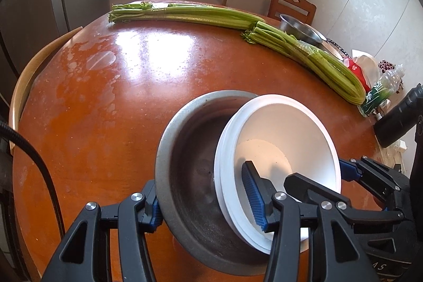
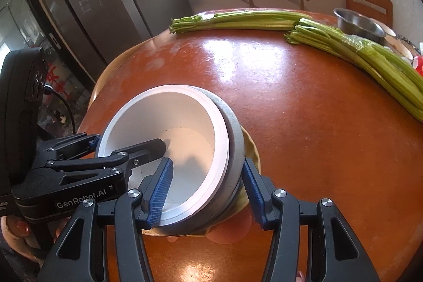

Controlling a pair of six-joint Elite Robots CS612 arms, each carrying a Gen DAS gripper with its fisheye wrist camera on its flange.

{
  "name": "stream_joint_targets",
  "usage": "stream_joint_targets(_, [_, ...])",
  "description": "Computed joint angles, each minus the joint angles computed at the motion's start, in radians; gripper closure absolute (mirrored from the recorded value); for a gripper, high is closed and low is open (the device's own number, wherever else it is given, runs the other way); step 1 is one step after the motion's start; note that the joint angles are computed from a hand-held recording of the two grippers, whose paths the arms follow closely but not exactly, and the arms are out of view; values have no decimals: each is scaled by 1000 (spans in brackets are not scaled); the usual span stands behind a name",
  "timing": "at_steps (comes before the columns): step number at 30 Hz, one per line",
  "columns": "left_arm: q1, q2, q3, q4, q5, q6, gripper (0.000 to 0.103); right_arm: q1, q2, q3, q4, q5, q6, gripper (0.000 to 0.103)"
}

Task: Organize plates and bowls
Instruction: 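Lower the nested bowls onto the silver tray and open the left gripper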

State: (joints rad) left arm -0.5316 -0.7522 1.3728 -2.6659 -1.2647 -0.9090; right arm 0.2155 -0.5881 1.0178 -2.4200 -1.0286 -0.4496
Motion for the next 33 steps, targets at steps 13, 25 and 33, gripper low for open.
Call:
stream_joint_targets(13, [-5,-6,20,-22,21,-4,50,7,-16,39,-78,-17,-11,47])
stream_joint_targets(25, [-11,-25,44,-11,55,4,49,8,-21,48,-80,-17,-13,47])
stream_joint_targets(33, [-16,-31,53,-18,61,3,47,13,-26,56,-92,-37,-15,47])
